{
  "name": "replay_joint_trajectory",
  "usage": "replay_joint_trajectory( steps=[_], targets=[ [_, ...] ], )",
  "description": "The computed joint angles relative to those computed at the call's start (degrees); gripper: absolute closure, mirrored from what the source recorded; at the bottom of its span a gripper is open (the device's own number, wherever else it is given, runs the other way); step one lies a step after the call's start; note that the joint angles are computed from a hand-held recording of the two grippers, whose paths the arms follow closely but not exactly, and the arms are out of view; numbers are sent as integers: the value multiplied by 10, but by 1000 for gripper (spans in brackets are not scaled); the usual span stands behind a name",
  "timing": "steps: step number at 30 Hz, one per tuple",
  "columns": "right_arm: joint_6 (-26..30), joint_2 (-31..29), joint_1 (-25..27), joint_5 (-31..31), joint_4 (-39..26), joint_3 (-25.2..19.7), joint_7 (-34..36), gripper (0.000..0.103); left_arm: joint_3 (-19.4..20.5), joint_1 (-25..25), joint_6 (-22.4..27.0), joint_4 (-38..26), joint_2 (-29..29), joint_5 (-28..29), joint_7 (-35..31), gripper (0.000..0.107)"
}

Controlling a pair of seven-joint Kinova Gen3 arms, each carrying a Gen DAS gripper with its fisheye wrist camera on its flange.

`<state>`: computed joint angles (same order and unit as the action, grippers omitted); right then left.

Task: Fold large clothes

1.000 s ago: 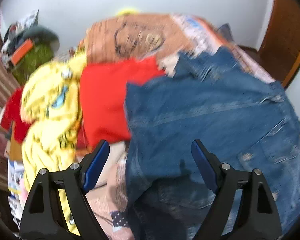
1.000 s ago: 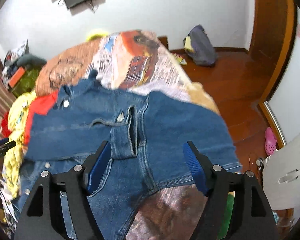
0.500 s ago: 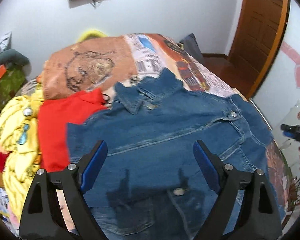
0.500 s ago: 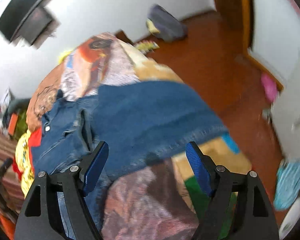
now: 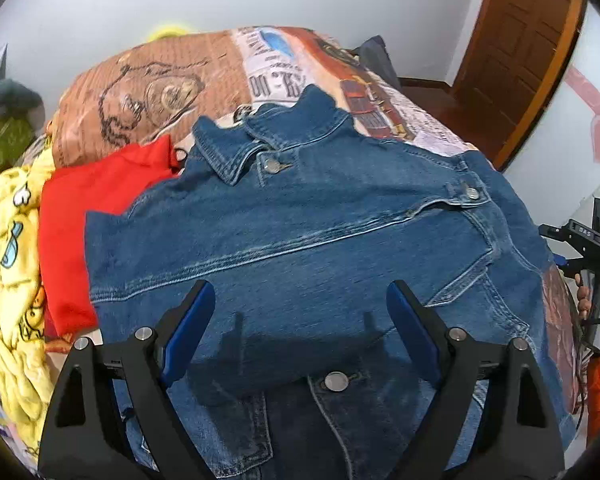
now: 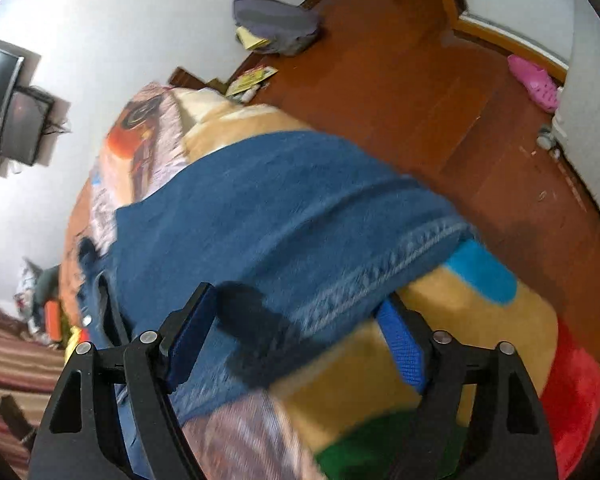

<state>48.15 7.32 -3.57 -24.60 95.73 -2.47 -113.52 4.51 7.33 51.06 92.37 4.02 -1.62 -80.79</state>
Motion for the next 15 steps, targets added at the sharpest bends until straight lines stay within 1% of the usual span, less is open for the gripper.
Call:
replay_joint_trajectory(
  steps=[1,2,3,4,5,6,8,9,10,12,15],
  targets=[
    [0,6,-9,21,-9,1,-18,28,-1,-1,1,1,1,-1,4,20],
    [-2,9,-17,41,-15,2,-36,33,-3,-2,2,1,1,-1,5,20],
    [-2,10,-19,53,-18,3,-44,42,-4,-3,2,3,1,-1,8,20],
    [2,11,-23,69,-24,5,-57,47,-5,-5,2,6,0,1,9,20],
    [4,13,-29,85,-31,6,-75,56,-6,-7,3,7,-1,2,9,20],
    [5,13,-30,96,-34,7,-84,71,-6,-7,3,9,-2,1,10,20],
    [11,11,-34,115,-41,7,-101,80,-6,-8,3,14,-7,-2,12,20],
    [9,7,-33,114,-42,6,-100,84,-6,-8,1,17,-11,-7,15,20],
    [8,6,-30,117,-44,1,-99,86,-5,-7,0,20,-13,-11,17,20],
    [5,-8,-44,144,-51,1,-107,91,-4,-6,-2,24,-22,-22,22,20],
    [1,-30,-58,175,-70,-6,-109,92,-3,-8,-3,29,-34,-20,17,20]
  ],
)
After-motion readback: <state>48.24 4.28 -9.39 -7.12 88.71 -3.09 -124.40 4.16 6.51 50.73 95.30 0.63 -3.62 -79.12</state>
